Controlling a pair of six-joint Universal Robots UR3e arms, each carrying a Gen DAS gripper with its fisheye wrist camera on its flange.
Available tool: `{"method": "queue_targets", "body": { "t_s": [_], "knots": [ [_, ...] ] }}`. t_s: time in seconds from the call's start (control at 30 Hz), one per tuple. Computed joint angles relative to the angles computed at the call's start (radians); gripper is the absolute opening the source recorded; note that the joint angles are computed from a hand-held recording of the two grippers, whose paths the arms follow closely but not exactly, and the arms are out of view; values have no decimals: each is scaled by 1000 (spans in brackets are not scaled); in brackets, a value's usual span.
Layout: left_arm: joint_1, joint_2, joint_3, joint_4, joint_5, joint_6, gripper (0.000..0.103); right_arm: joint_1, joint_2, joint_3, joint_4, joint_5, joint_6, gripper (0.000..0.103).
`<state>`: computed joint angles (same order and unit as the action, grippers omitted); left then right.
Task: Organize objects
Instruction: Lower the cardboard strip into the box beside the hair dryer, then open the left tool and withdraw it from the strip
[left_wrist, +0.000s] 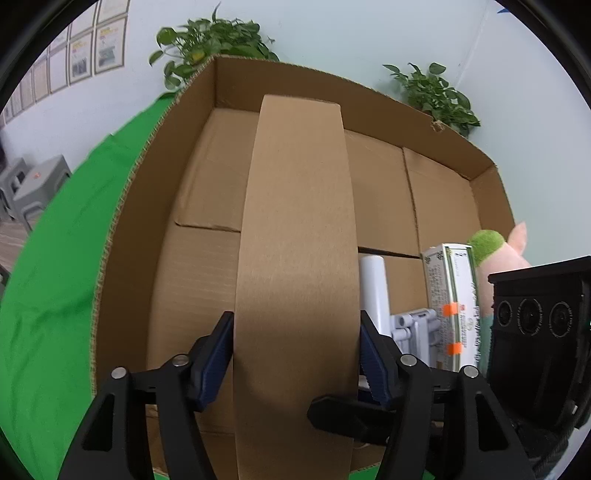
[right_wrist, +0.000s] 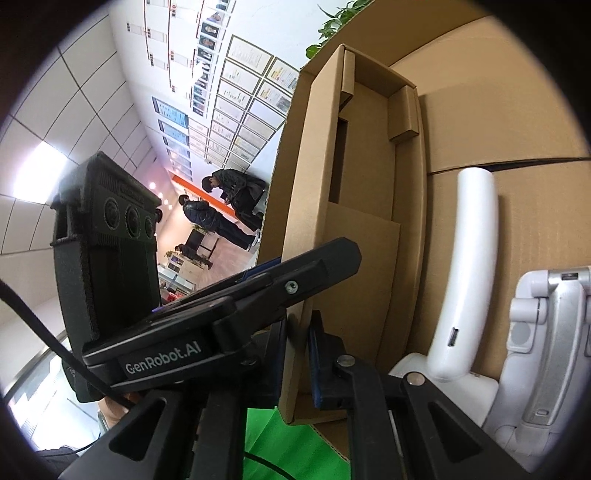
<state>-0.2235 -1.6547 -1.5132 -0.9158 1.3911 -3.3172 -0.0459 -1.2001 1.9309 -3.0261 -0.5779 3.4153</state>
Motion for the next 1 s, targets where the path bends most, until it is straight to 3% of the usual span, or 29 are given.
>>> {"method": "queue_targets", "body": {
  "t_s": [0.07, 0.43, 0.6, 0.67, 0.77, 0.8, 0.83, 0.87, 0.93, 1.0],
  "knots": [
    [16, 5, -8, -13, -39, 8, 63, -7, -3, 15, -16, -2, 6, 12],
    [24, 81, -61, 8, -50, 34, 66, -22, -16, 62, -68, -8, 50, 16],
    [-15, 141, -95, 65, 54, 51, 70, 29, -74, 12, 29, -148, 61, 33],
    [-24, 188, -127, 97, 88, 59, 72, 46, -128, 28, 66, -232, 64, 60],
    [-85, 274, -198, 188, 239, 62, 80, 62, -224, 107, 46, -320, 73, 84],
    [-123, 298, -233, 242, 316, 63, 89, 76, -261, 129, 46, -366, 75, 85],
    [-166, 333, -287, 319, 398, 68, 99, 108, -316, 154, 50, -454, 70, 87],
    [-209, 359, -342, 402, 471, 75, 103, 142, -356, 170, 52, -531, 63, 90],
    [-315, 394, -460, 588, 624, 99, 102, 240, -427, 212, 28, -726, 63, 97],
    [-400, 412, -537, 667, 719, 108, 103, 355, -467, 249, -14, -925, 59, 103]
  ]
}}
